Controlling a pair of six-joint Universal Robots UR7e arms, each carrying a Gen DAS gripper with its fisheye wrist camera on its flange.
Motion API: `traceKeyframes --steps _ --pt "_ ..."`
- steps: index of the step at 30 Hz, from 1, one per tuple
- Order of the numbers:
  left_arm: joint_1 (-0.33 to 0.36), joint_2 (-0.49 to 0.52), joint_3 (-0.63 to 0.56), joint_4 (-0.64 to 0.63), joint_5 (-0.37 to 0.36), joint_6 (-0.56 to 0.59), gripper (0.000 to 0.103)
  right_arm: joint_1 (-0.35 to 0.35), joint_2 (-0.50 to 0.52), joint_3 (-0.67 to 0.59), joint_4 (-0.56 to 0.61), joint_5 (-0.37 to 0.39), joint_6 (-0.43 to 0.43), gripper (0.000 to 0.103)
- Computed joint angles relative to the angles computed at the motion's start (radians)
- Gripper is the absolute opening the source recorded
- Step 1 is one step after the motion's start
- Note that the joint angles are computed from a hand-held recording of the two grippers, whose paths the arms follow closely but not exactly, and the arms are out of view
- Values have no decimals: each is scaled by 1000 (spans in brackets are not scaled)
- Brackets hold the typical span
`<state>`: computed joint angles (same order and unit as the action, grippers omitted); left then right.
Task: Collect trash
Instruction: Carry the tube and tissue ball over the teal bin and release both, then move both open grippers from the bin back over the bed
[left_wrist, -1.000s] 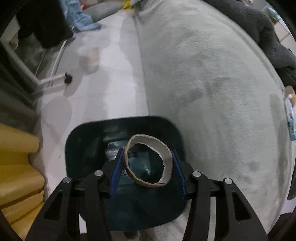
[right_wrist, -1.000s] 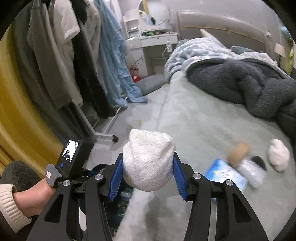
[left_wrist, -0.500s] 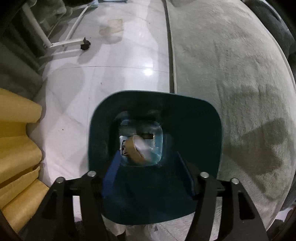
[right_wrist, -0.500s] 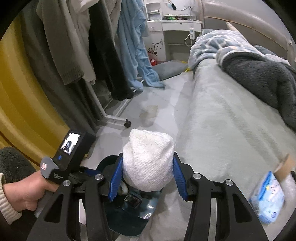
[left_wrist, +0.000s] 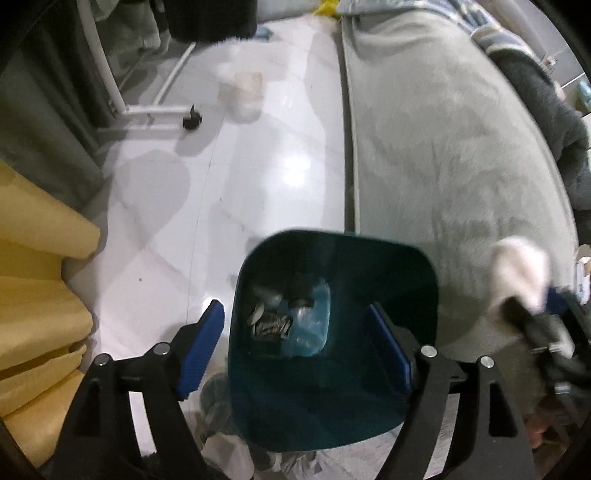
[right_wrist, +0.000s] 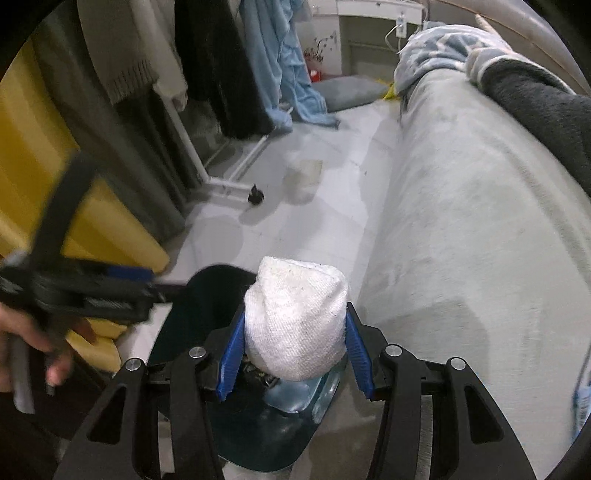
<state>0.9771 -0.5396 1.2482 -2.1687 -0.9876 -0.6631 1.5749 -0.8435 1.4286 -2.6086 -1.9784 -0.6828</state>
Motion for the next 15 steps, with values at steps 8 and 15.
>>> traceKeyframes --steps 8,15 --pt "-49 -40 82 -233 98 119 84 16 31 -18 33 -11 13 52" --pt "-113 -42 118 -479 186 333 88 17 42 -23 47 -3 25 54"
